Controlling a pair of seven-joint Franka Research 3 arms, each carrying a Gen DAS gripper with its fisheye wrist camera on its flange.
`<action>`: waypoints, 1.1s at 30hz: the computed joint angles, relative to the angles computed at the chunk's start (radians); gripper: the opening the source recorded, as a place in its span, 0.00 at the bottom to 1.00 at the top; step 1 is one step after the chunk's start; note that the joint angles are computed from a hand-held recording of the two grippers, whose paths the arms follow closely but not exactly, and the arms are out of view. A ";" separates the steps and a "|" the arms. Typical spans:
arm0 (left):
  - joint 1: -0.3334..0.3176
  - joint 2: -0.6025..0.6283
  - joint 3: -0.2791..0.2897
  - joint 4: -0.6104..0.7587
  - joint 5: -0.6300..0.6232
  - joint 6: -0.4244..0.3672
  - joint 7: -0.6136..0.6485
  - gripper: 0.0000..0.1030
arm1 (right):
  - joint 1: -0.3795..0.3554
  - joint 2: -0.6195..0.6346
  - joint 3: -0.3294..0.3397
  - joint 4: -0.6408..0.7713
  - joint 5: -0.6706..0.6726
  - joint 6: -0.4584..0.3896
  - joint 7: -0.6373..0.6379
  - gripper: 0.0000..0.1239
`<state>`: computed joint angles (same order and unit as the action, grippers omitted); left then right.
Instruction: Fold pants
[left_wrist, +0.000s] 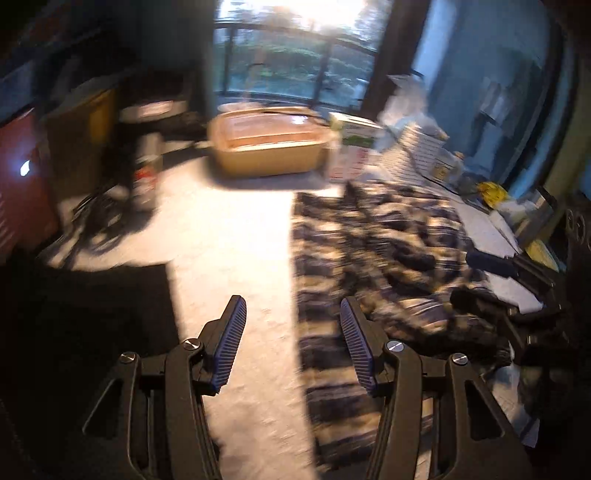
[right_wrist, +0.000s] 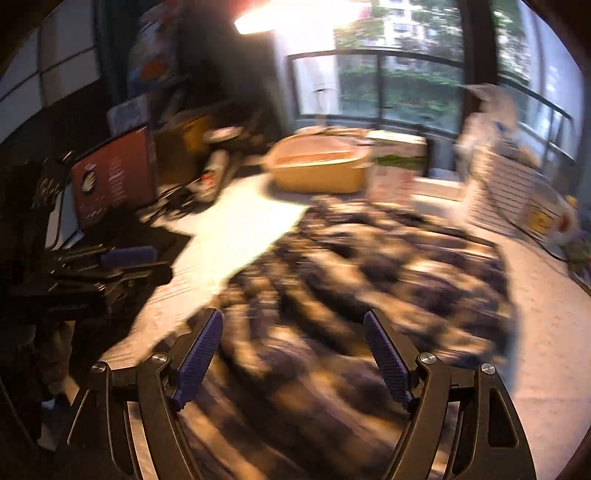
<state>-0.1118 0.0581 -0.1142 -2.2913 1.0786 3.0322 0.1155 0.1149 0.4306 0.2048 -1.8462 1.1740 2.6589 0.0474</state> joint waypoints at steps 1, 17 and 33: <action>-0.001 0.019 -0.004 0.019 -0.004 0.014 0.020 0.51 | -0.011 0.005 -0.007 0.007 0.013 0.011 0.006 0.65; 0.093 0.245 -0.151 0.160 -0.658 0.032 0.701 0.23 | -0.151 0.099 -0.047 0.068 -0.019 0.053 0.224 0.65; 0.153 0.221 -0.191 0.209 -0.920 0.032 1.085 0.46 | -0.143 0.208 0.022 0.253 -0.094 0.036 0.148 0.54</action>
<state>0.0412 0.2788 -0.3052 -2.0827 0.1585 3.0647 1.2007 -0.0282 0.6383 0.2271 -1.5930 1.0801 2.6952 0.1957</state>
